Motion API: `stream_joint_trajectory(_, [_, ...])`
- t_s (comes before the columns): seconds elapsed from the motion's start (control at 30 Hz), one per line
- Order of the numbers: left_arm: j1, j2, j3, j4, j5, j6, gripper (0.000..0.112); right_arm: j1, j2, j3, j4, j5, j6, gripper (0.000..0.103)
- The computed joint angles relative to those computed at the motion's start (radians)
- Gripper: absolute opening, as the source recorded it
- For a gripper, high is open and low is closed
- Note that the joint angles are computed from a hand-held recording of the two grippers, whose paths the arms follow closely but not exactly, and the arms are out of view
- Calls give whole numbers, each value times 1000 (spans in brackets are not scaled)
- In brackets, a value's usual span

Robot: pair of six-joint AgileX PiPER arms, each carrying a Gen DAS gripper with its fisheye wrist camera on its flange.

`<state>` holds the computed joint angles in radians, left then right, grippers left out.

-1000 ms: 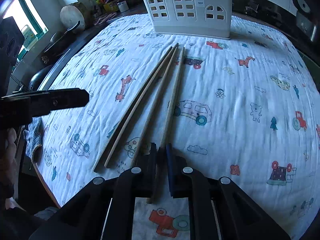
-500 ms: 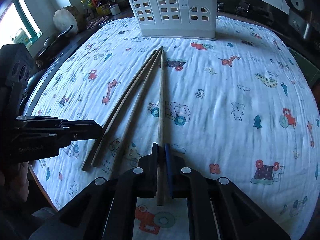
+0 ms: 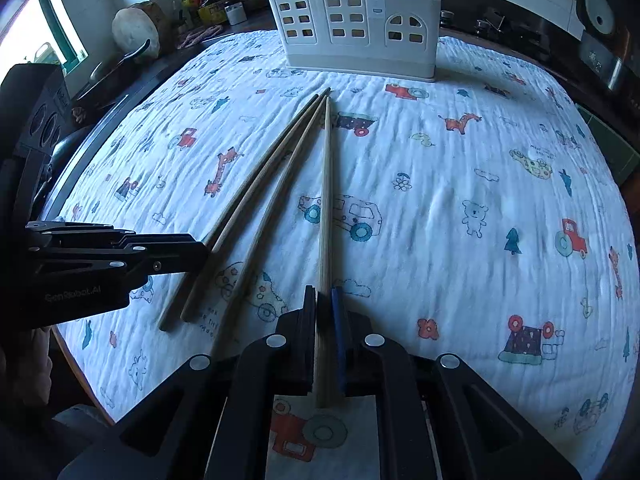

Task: Organize utensils
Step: 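Lift the chopstick in the left tool while the right tool lifts its own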

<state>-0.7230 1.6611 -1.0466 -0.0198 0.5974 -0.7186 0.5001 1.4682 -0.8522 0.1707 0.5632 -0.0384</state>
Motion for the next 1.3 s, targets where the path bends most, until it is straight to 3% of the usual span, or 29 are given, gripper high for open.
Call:
stream_joint_trajectory(0.13, [-16,15,-24,47,27,-37,14,5,-3,9,-5,-12,10,9])
stream_joint_trajectory(0.27, [-13,13,-41,60,61,-41,6,-9,-10,14,2,-17,-2,7])
stream_joint_trajectory(0.5, [-4,-88,-42,144,109,-65,6,-29,-87,0,-20,-4,-3,7])
stream_joint_trajectory(0.8, [12,-172,-154,283,204,-46,6,-50,-168,-112,-58,13,-33,7])
stream_joint_trajectory(1.1, [115,-111,-344,207,205,168,6,-89,-66,-326,9,33,-138,7])
stream_joint_trajectory(1.3, [183,-61,-488,108,227,308,5,-163,33,-538,110,146,-231,7])
